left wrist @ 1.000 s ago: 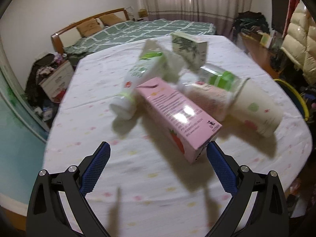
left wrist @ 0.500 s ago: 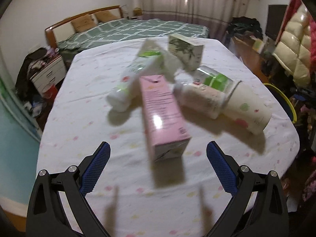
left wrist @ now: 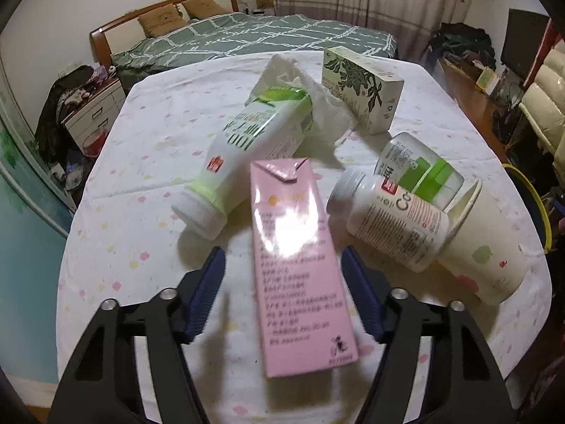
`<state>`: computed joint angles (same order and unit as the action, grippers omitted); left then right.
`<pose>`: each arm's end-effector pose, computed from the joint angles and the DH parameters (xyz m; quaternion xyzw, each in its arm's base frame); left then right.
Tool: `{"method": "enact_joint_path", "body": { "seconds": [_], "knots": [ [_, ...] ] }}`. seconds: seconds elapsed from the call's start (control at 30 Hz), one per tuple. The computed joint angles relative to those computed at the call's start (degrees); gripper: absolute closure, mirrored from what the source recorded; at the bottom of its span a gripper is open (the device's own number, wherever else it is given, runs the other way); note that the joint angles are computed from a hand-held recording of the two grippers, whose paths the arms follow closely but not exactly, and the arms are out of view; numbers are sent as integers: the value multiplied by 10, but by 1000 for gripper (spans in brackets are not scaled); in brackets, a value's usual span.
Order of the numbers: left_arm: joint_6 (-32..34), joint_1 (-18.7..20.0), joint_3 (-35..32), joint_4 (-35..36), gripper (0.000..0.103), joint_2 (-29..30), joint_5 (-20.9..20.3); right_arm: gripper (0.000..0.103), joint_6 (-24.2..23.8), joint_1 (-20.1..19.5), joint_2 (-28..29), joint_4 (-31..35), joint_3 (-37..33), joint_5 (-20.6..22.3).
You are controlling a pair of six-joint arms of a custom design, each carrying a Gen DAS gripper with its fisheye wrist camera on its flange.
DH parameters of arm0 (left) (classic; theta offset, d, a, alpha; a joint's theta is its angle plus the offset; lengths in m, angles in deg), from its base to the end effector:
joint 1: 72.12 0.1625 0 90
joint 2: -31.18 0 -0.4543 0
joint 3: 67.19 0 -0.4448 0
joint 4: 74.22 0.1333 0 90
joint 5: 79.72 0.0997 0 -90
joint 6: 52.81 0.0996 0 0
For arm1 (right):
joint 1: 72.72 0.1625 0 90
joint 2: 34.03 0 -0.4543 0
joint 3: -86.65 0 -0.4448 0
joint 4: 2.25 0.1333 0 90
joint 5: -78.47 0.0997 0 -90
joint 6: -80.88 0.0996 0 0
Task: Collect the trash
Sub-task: 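Grasp the pink juice carton on the table with the left tool, then carry the pink carton into the bin and open the left tool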
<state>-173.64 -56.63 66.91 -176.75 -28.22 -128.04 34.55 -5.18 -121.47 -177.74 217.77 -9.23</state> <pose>-0.2641 -0.2803 0.0016 -0.1459 0.8081 -0.3663 0.4375 -0.0575 -0.4985 0.3014 0.2002 -0.9123 0.3050 0.1861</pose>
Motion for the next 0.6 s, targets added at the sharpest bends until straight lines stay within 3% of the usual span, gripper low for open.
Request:
{"method": "enact_joint_path", "body": {
  "seconds": [0.07,0.23,0.43,0.6],
  "knots": [
    [19,10,-1,-9,50,-3,3,60,0,1,1,1,0,-2],
    [61,25,5,-46,62,-8,2,60,0,0,3,8,-2,-2],
    [61,-4,9,-47,63,-8,-4,60,0,-3,0,15,-4,2],
    [17,-58,-8,5,63,-6,-12,60,-1,-6,-2,19,-2,7]
  ]
}}
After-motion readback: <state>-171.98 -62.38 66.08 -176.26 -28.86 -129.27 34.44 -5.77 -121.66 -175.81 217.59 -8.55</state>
